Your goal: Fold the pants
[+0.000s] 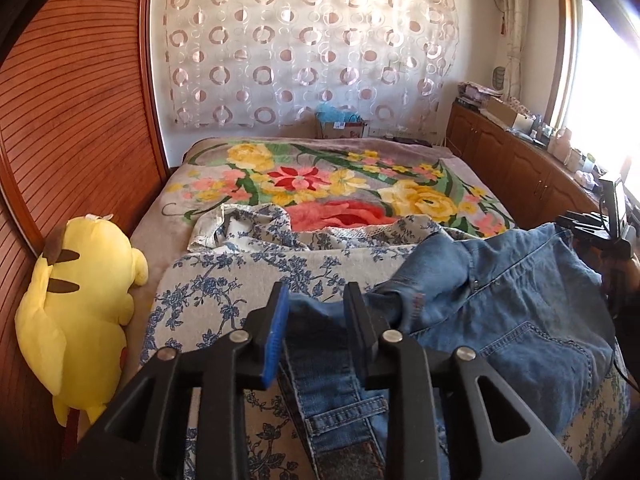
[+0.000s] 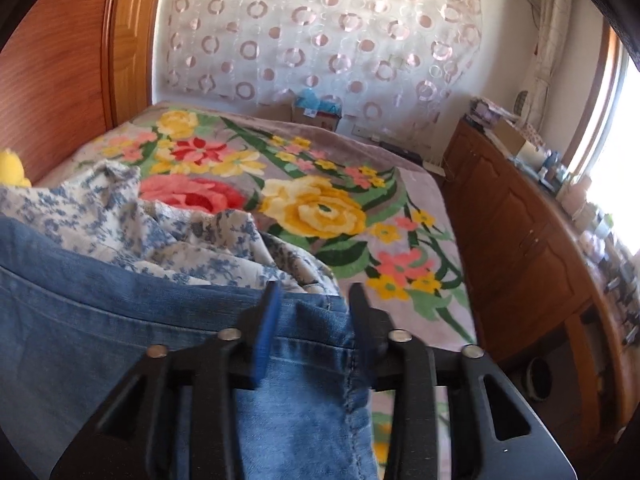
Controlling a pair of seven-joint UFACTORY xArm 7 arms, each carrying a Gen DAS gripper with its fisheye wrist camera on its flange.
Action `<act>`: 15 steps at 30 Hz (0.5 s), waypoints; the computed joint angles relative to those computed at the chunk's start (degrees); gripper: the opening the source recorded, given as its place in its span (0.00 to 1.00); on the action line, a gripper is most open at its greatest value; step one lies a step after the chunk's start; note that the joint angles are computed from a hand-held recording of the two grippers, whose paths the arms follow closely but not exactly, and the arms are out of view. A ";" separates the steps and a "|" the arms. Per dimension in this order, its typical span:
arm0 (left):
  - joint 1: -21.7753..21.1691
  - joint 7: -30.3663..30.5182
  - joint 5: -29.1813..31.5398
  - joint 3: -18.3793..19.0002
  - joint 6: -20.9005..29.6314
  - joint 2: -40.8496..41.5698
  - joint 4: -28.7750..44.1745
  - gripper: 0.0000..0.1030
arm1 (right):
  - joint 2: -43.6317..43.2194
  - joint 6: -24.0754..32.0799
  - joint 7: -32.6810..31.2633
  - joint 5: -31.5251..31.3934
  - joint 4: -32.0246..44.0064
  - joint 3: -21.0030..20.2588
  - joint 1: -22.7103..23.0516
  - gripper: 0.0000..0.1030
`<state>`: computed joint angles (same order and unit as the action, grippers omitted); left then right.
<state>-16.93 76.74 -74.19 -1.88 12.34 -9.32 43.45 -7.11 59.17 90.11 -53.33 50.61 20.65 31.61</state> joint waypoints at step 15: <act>-3.28 -0.01 1.66 -1.56 3.59 -3.23 -2.79 0.64 | -13.62 -2.58 5.83 7.24 -8.91 6.19 -0.18 0.39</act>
